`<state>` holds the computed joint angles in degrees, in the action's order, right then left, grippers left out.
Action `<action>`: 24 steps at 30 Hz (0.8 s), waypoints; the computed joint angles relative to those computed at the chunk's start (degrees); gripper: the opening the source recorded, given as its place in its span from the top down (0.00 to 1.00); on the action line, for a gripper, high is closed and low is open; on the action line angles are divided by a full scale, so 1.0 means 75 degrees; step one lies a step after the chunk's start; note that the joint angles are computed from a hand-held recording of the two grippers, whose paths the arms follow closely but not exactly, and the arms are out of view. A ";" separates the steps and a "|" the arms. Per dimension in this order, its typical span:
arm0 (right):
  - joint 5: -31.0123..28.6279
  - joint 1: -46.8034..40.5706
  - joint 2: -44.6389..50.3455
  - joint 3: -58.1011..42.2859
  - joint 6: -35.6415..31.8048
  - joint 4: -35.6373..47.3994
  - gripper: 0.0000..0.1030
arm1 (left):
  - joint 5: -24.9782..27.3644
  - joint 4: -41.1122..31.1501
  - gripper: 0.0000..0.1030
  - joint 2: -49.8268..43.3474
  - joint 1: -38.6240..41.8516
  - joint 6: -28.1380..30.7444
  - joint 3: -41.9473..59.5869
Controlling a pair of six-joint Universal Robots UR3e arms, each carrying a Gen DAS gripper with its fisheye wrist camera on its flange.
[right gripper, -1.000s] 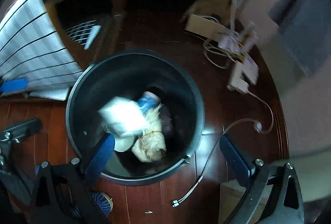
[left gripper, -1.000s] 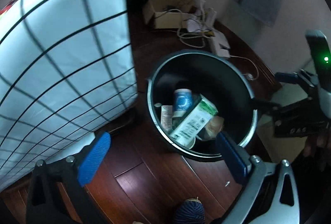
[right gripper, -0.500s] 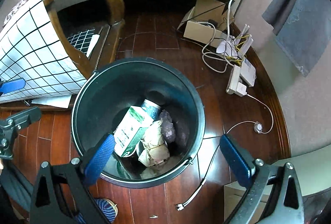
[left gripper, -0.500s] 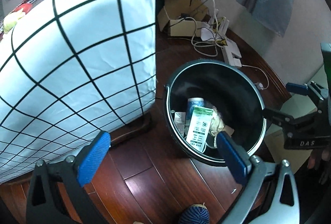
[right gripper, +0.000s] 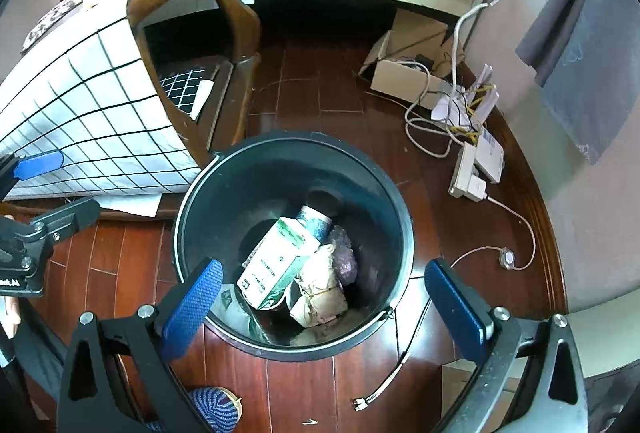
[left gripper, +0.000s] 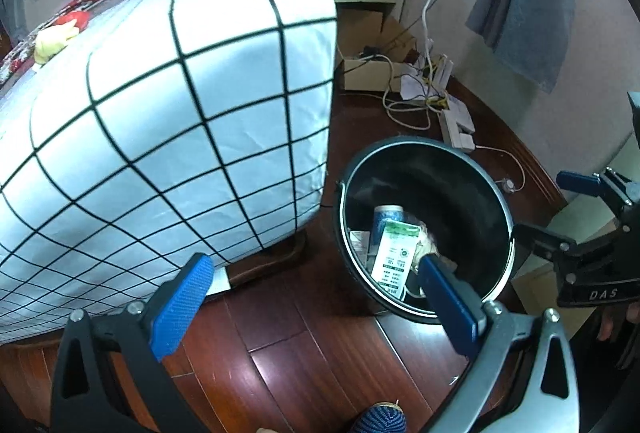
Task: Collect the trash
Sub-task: 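Open the left gripper over the bin while the right gripper releases the bundle, then move both tools back over the table toward the red bag and yellow cloth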
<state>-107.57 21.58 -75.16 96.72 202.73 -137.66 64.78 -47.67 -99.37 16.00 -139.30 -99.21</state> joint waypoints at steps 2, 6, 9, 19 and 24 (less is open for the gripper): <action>-0.0039 0.0065 -0.0014 -0.0193 0.0019 0.0142 0.01 | -0.0085 -0.0051 0.00 0.0134 0.0138 0.0024 -0.0014; -0.0151 0.0222 -0.0020 -0.0677 0.0014 0.0366 0.01 | -0.0400 -0.0332 0.00 0.0507 0.0547 0.0038 0.0055; -0.0217 0.0320 0.0125 -0.1241 -0.0066 0.0556 0.01 | -0.0569 -0.0491 0.00 0.0596 0.0758 0.0071 0.0248; -0.0452 0.0800 0.1507 -0.4221 -0.0446 0.1560 0.01 | -0.0934 -0.1040 0.00 0.0461 0.1461 -0.0063 0.1383; -0.0444 0.1027 0.2688 -0.6497 -0.0762 0.2287 0.01 | -0.1202 -0.1231 0.00 0.0084 0.1940 -0.0211 0.2129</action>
